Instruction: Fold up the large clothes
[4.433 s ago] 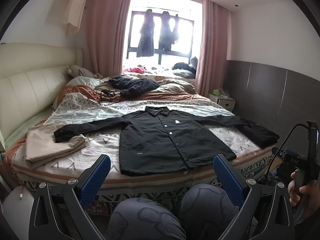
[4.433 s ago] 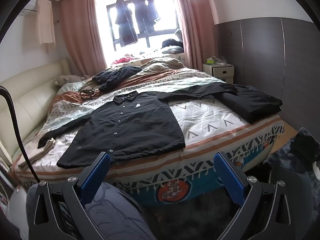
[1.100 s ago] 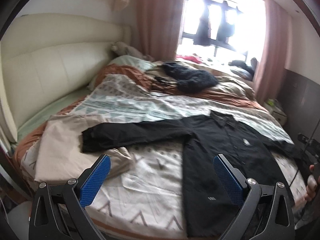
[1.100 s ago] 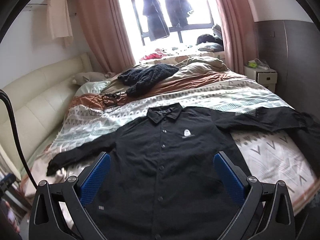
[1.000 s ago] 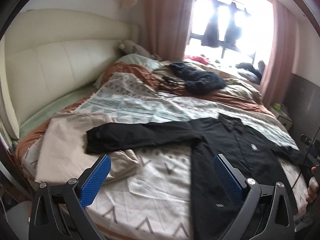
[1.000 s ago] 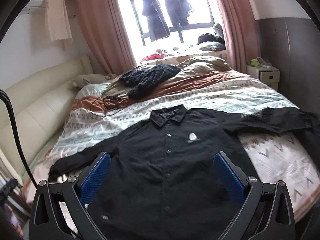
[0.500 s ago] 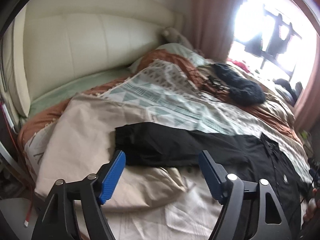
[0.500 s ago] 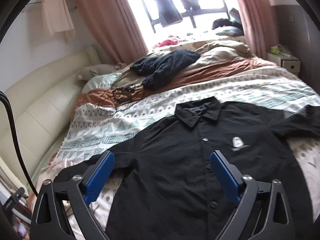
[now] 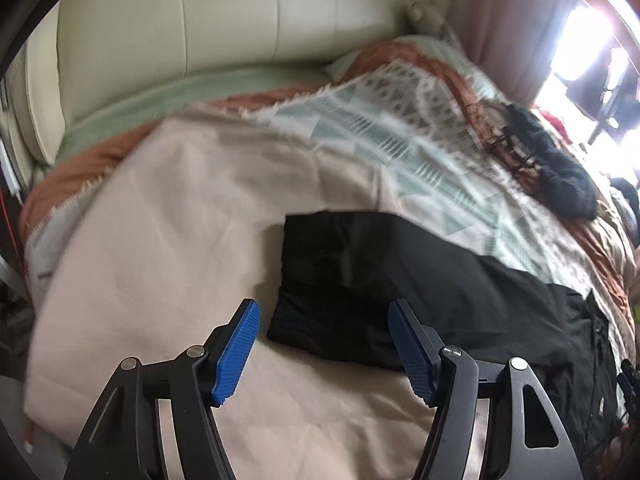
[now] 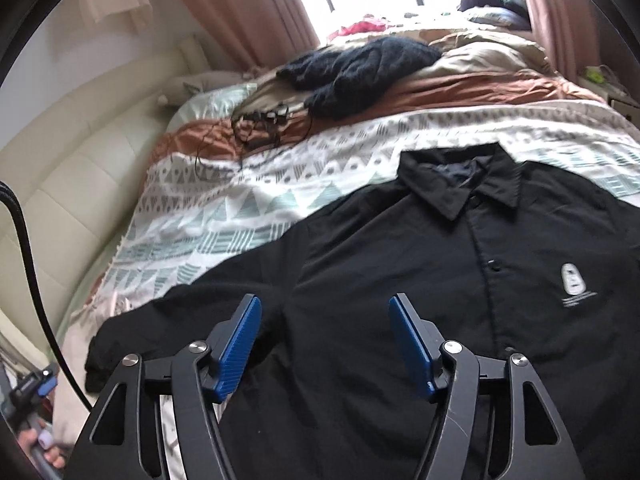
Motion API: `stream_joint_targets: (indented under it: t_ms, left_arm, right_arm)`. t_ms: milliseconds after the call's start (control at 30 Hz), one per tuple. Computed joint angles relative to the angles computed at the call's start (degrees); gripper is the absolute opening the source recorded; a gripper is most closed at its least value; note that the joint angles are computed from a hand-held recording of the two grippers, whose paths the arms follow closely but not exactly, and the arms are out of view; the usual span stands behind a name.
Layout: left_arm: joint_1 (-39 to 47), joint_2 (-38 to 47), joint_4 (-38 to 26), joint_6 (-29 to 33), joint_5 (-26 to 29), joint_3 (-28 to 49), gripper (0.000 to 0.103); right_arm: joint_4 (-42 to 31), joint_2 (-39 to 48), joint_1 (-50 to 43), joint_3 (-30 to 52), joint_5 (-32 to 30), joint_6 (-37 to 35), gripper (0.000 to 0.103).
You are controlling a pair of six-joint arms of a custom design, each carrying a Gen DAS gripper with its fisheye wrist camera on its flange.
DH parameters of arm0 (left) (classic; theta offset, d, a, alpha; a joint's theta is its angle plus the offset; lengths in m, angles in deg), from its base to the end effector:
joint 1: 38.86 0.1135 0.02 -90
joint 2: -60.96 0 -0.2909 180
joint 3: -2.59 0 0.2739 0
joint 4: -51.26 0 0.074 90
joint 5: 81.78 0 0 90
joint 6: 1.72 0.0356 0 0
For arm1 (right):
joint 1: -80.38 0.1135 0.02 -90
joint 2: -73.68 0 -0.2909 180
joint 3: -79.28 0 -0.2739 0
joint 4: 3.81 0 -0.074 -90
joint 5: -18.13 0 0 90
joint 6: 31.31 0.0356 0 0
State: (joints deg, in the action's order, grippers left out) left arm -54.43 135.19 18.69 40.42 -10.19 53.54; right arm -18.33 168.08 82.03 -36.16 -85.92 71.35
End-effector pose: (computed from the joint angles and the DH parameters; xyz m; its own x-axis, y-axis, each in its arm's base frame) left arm 0.2468 -0.0571 0.1960 -0.5971 -0.5640 -0.5704 -0.5348 0.8099 -0.2409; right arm 0.3571 0.0189 0.1914 -0.7260 0.1918 -0.6604 -0.0434 0.9456 0.3223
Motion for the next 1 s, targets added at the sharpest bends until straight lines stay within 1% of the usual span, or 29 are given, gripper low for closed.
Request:
stream_joint_targets:
  t_ms: [167,200,267,300,333,367,400,433,467,500,567,600,633,667,733,800,900,967,1000]
  left_arm:
    - [3.2,7.9,2.9,-0.6,2.5,0.5,0.068]
    - [4.0,9.6,4.0,-0.5,4.5,0.5,0.068]
    - [3.1,11.2,3.9,0.0,3.1,1.2,0.066]
    - [3.0,11.4,3.6,0.2,3.2,1.6,0.06]
    - [3.3,11.7,3.3,0.4,3.7,1.9,0.044]
    - [3.3,11.7,2.2,0.0,3.4,2.4,0.04]
    - [3.8,10.9,2.8,0.1,4.1,1.9,0.036]
    - [4.6,10.7,3.7,0.6,5.1,1.6,0.028]
    - [5.1,9.9,4.1,0.7,6.3,1.2,0.027]
    - [5.3,9.5,4.2,0.8,6.7,1.2,0.026]
    - [4.6,6.9,3.9,1.1,6.3,1.2,0.024]
    - [3.9,5.9,3.2,1.1,5.7,1.7,0.024]
    - [3.2,4.5,1.8,1.2,4.6,2.6,0.023]
    - [2.3,2.7,0.3,1.2,3.6,3.6,0.023]
    - [0.6,0.4,-1.7,1.1,2.5,5.8,0.022]
    - [-1.6,-1.1,-4.4,0.9,1.3,9.1,0.019]
    - [-6.8,-1.6,-8.2,0.6,-1.7,15.6,0.01]
    - [-10.0,-0.8,-10.1,0.3,-3.6,19.7,0.007]
    - [-12.4,0.1,-11.7,0.5,-5.0,23.0,0.007]
  right_arm:
    - [-0.1,6.5,1.3,4.3,-2.3,-0.4,0.049]
    - [0.1,7.7,1.6,5.1,-2.7,-0.3,0.048]
    - [0.0,10.3,2.4,6.7,-3.0,-0.2,0.048]
    - [-0.1,11.7,2.8,7.7,-3.5,-0.3,0.048]
    - [0.1,13.0,3.2,8.4,-4.1,-0.2,0.048]
    - [0.4,14.1,3.5,9.0,-4.4,-0.1,0.048]
    - [0.6,15.4,3.8,9.6,-4.7,0.2,0.047]
    - [0.9,16.9,3.9,10.3,-5.8,0.7,0.045]
    - [1.4,18.0,4.0,10.7,-7.0,1.2,0.041]
    - [2.0,19.4,4.0,11.1,-8.5,1.6,0.039]
    - [1.5,23.0,4.3,12.9,-10.4,1.8,0.039]
    - [-0.4,25.2,4.3,14.5,-10.8,2.0,0.039]
    - [-0.2,26.1,4.0,14.5,-11.8,2.9,0.039]
    - [1.1,25.6,3.5,13.5,-12.9,3.3,0.039]
    - [-3.2,24.5,2.2,14.5,-15.8,3.1,0.039]
    - [-3.2,21.7,0.2,12.4,-18.7,4.3,0.039]
    - [-4.7,15.3,-2.3,8.7,-18.6,3.3,0.039]
    - [-6.2,11.1,-4.2,6.3,-19.2,2.4,0.039]
    - [-7.3,9.1,-4.7,5.5,-18.7,1.5,0.039]
